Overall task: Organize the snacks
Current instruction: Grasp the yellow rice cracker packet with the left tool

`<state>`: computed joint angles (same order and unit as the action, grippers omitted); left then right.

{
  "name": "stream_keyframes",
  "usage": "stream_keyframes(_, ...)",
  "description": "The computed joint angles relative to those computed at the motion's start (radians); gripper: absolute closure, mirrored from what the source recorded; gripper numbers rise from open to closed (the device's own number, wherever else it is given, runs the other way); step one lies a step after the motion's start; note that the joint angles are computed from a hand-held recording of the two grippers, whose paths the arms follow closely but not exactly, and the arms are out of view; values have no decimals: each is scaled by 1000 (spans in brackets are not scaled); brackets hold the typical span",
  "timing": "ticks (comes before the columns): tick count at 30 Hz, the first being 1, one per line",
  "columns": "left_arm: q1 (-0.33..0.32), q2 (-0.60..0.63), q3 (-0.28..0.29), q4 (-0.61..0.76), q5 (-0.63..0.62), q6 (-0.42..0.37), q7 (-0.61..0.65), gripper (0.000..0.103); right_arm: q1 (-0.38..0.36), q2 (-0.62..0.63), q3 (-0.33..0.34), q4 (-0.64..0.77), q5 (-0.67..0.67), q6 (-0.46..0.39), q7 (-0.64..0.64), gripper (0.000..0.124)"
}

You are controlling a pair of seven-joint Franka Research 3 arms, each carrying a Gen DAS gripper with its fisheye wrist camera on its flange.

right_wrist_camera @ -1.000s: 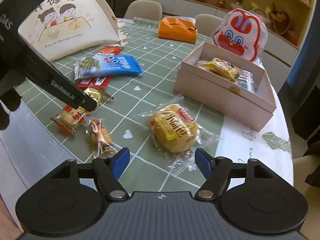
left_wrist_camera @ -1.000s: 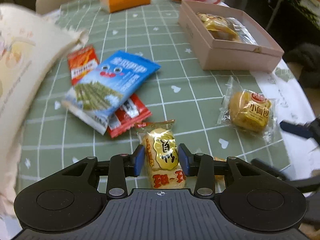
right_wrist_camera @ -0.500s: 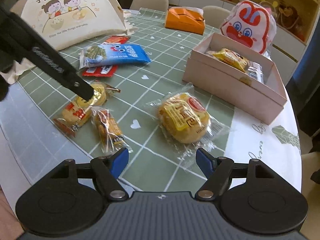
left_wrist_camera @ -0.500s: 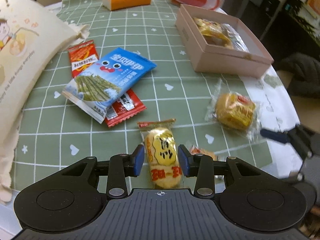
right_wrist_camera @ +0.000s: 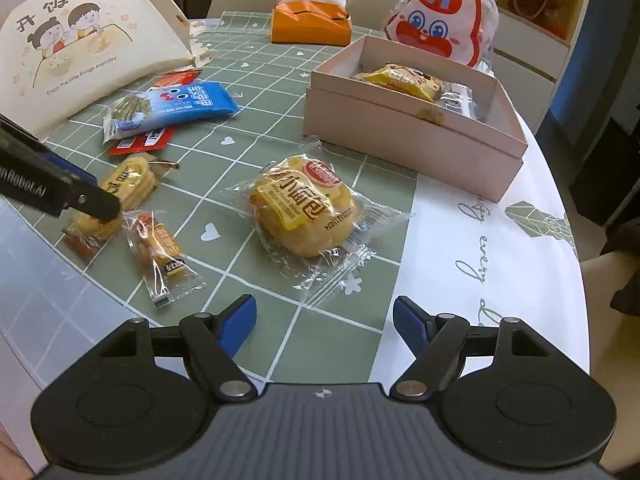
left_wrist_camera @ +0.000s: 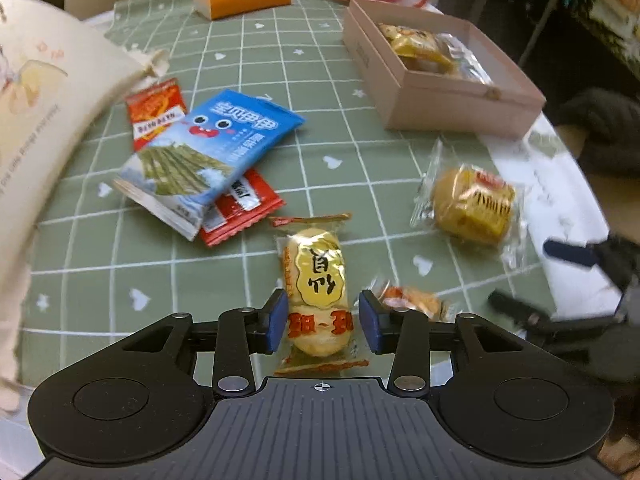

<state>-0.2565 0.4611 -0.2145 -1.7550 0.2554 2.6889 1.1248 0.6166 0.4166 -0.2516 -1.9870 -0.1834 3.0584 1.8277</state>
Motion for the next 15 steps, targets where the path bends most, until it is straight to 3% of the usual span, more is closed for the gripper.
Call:
stream_keyframes(3,-24,29,22,42,35,-24,-22,59,4,6,0,4,10,5,11,44)
stream_keyframes(7,-13,50,9,62,16,-46,-15,59,-20,6,26,0,52,13,16,42)
stream_keyframes(15,9,45,-7,42,-18,-14,0,59,-64,9,75,-10,127,28,-25,25)
